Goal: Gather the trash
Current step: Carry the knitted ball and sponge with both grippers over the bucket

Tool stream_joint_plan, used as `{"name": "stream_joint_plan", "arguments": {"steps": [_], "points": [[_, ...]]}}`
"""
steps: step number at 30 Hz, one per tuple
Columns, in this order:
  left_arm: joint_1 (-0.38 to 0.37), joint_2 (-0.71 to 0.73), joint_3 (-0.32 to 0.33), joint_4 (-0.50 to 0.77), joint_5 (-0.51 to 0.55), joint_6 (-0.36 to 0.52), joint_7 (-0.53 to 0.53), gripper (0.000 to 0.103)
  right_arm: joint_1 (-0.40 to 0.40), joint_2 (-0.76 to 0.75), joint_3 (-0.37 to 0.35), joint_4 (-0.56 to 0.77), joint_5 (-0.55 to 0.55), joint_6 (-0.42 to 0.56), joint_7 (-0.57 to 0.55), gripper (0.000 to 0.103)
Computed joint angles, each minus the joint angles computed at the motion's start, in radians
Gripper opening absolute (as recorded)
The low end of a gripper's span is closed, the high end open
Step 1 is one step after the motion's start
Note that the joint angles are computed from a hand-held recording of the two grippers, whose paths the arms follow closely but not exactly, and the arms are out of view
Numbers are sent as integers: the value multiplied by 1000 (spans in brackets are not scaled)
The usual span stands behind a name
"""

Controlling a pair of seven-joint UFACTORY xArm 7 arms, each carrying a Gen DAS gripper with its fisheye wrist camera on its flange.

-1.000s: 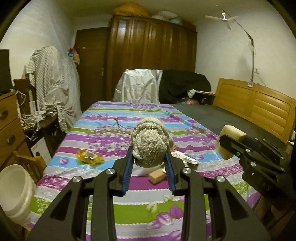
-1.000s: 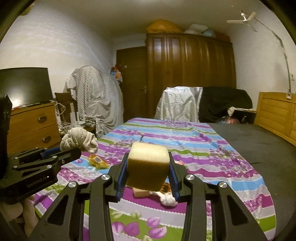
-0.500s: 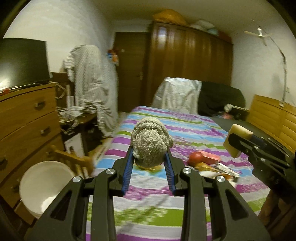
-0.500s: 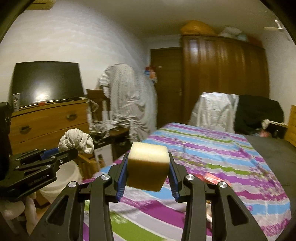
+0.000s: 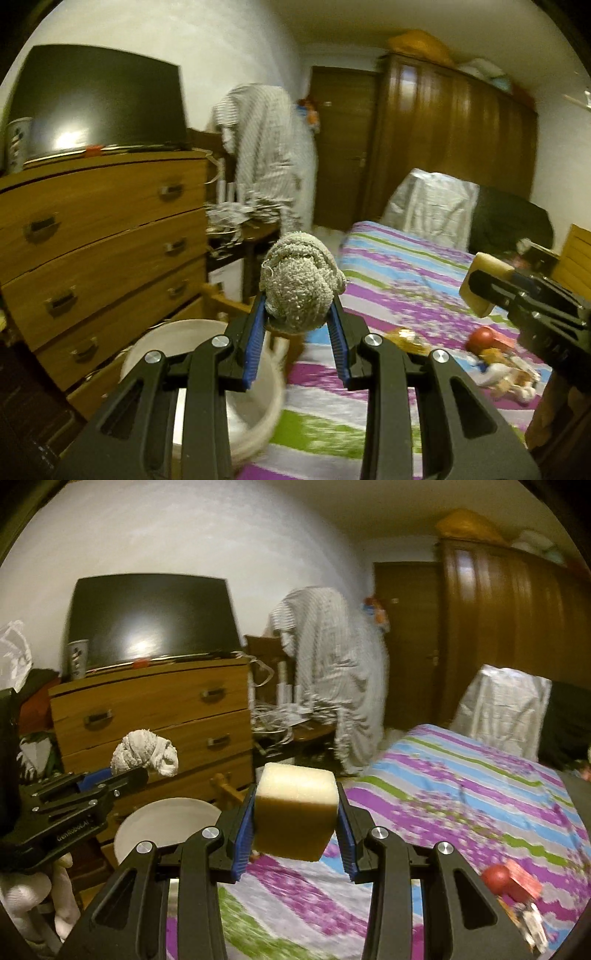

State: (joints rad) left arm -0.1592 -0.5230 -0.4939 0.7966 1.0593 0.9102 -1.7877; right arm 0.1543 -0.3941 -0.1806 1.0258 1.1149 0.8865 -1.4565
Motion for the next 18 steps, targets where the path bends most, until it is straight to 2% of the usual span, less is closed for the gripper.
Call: {"name": "stream_joint_plan", "arguments": {"steps": [4,9,18], "points": [[-6,-99,48,-89,-65,8,38,31,47,40,85,29,-28,-33,59,40],[29,-196,79,-172,-134,-21,88,31,106,99,161,58,-96,-65,139,40],[118,-251,127,-276,-261,-140,185,31,135,312,255,213,-284,-4,312,40]]}}
